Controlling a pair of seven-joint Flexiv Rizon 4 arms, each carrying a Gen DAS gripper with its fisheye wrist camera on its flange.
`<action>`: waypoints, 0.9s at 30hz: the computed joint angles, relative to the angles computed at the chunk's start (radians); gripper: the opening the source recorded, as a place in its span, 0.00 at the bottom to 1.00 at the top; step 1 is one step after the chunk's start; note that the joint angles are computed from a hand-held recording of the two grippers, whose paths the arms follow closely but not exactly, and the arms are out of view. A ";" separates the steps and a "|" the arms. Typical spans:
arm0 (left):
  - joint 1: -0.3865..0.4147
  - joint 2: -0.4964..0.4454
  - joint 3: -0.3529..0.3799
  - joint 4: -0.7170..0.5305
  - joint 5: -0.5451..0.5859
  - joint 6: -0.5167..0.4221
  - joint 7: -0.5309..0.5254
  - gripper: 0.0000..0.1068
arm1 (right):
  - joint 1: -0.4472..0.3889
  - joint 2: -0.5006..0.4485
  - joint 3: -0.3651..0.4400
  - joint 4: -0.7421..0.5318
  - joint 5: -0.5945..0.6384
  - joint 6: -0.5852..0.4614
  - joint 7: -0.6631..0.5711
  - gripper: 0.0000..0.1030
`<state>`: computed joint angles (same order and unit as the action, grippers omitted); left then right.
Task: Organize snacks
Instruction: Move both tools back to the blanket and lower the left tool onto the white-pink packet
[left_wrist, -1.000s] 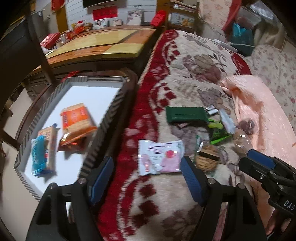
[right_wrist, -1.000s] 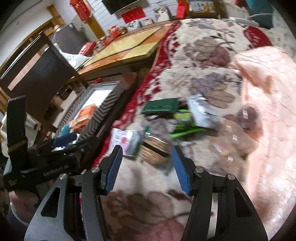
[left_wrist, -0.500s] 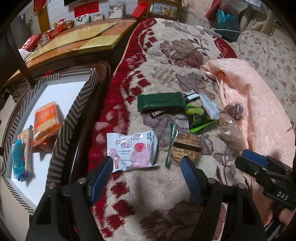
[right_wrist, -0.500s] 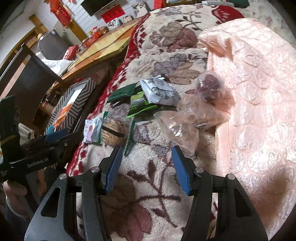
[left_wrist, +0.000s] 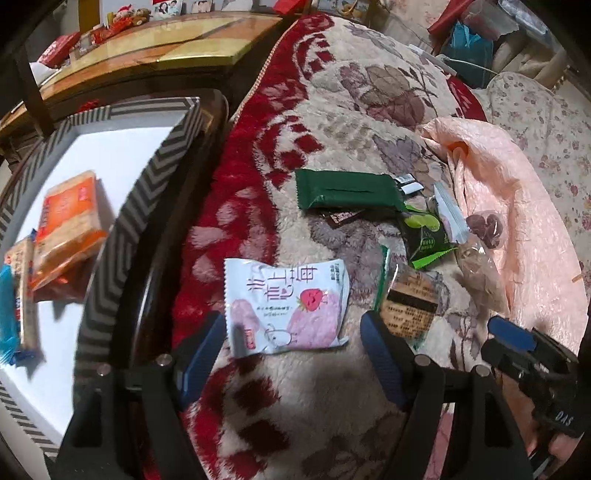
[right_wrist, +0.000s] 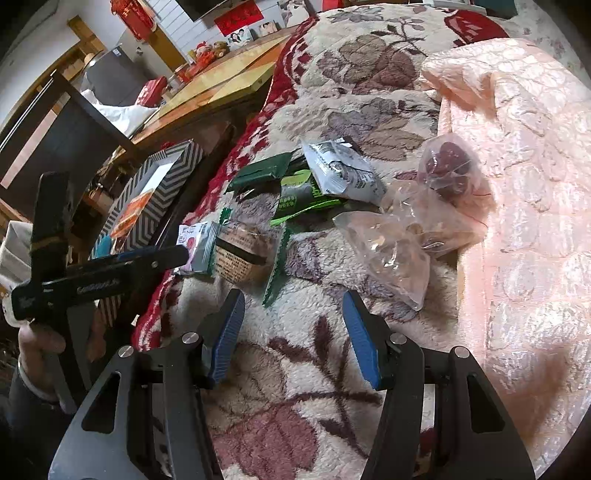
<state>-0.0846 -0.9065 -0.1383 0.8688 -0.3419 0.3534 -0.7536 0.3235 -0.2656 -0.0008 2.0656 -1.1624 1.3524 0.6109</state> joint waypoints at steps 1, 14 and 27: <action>-0.001 -0.004 -0.001 -0.007 -0.001 -0.003 -0.001 0.72 | -0.001 -0.003 0.001 -0.003 0.002 0.003 -0.004 0.54; -0.058 -0.114 0.048 -0.220 0.064 -0.006 -0.169 0.72 | 0.010 -0.019 -0.005 -0.007 0.047 0.020 -0.038 0.54; -0.043 -0.028 0.045 -0.084 0.172 -0.029 0.055 0.73 | 0.027 -0.021 -0.023 0.002 0.066 0.038 -0.045 0.54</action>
